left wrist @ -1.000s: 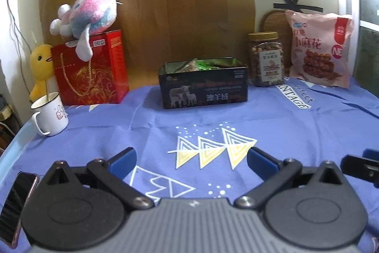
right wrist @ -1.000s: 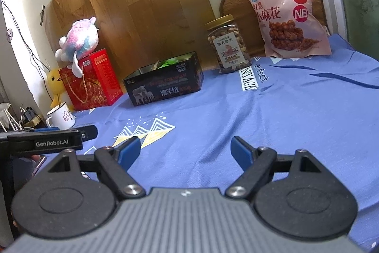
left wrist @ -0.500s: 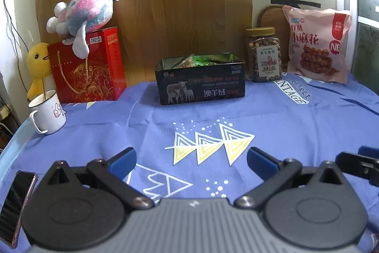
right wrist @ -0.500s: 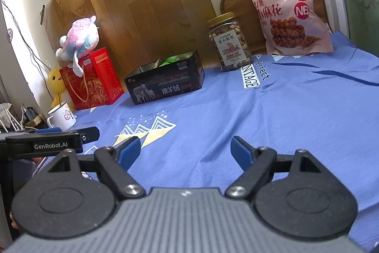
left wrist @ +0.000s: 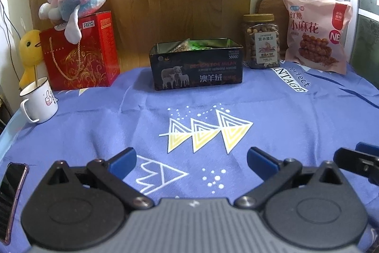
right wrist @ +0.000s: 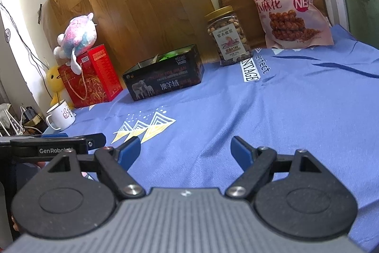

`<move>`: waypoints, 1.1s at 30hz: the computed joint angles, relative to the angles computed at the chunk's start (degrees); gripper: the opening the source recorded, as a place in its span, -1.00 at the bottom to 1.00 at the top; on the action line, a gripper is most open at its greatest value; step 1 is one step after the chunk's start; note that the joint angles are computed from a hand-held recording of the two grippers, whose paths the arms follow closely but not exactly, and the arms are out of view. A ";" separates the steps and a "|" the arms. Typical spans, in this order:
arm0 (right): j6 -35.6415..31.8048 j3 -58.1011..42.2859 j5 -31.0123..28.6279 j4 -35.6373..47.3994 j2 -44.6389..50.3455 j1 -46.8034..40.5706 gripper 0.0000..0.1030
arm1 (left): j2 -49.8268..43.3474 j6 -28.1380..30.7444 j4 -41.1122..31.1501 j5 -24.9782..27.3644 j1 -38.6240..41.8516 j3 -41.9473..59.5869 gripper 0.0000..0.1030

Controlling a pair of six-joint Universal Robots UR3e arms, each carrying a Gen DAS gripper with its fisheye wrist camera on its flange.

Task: Organize snacks

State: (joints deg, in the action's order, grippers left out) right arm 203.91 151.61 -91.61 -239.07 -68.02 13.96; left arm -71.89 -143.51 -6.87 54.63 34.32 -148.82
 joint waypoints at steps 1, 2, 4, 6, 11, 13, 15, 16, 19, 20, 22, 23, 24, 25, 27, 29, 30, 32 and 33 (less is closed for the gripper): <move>-0.05 -0.07 0.07 0.01 0.10 -0.01 0.65 | -0.04 0.08 0.03 -0.03 0.05 -0.02 1.00; -0.05 -0.21 0.10 0.13 0.16 0.01 0.65 | -0.08 0.10 0.08 0.00 0.05 -0.02 1.00; -0.04 -0.36 0.20 0.20 0.27 0.02 0.65 | -0.10 0.17 0.24 0.09 0.08 -0.13 1.00; -0.12 -0.40 0.22 0.22 0.27 -0.07 0.65 | 0.00 0.17 0.04 0.21 0.09 -0.13 1.00; 0.16 -0.09 0.26 -0.67 0.62 -0.08 0.65 | 0.64 0.34 -0.10 0.26 0.16 -0.47 1.00; 0.32 0.00 0.31 -0.85 0.70 -0.06 0.65 | 1.03 0.45 -0.11 0.25 0.19 -0.78 1.00; 0.49 0.32 0.49 -1.46 1.04 -0.20 0.65 | 1.22 0.48 -0.14 0.42 0.05 -0.96 1.00; 0.57 0.49 0.61 -1.79 1.16 -0.28 0.65 | 1.24 0.49 -0.16 0.52 -0.02 -0.98 1.00; 0.58 1.05 1.14 -2.88 1.55 -0.78 0.65 | 1.20 0.54 -0.36 0.72 -0.20 -0.89 1.00; 0.64 1.01 1.17 -3.15 1.83 -0.80 0.65 | 1.30 0.59 -0.62 0.71 -0.21 -0.83 1.00; 0.71 1.03 1.19 -3.36 2.02 -0.80 0.65 | 1.66 0.73 -0.93 0.59 -0.12 -0.92 1.00; 0.71 1.03 1.19 -3.36 2.02 -0.80 0.65 | 1.78 0.78 -0.90 0.58 -0.11 -1.01 1.00; 0.84 1.06 1.09 -3.57 2.22 -0.72 0.65 | 1.79 0.81 -0.82 0.58 -0.11 -1.04 1.00; 0.91 1.07 1.10 -3.61 2.27 -0.72 0.65 | 1.82 0.88 -0.80 0.55 -0.07 -1.08 1.00; 0.91 1.14 1.27 -4.05 2.65 -0.82 0.65 | 1.89 0.78 -0.87 0.65 -0.13 -1.10 1.00; 0.94 1.21 1.45 -4.30 2.90 -0.96 0.65 | 1.64 0.78 -0.89 0.82 -0.22 -0.93 1.00; 0.97 1.20 1.46 -4.33 2.98 -0.96 0.65 | 1.63 0.78 -0.93 0.86 -0.21 -0.95 1.00; 0.96 1.20 1.51 -4.38 3.05 -1.01 0.65 | 1.71 0.91 -1.13 0.77 -0.06 -0.99 1.00; 0.95 1.16 1.48 -4.38 3.09 -0.98 0.65 | 1.67 0.96 -1.06 0.72 0.00 -1.01 1.00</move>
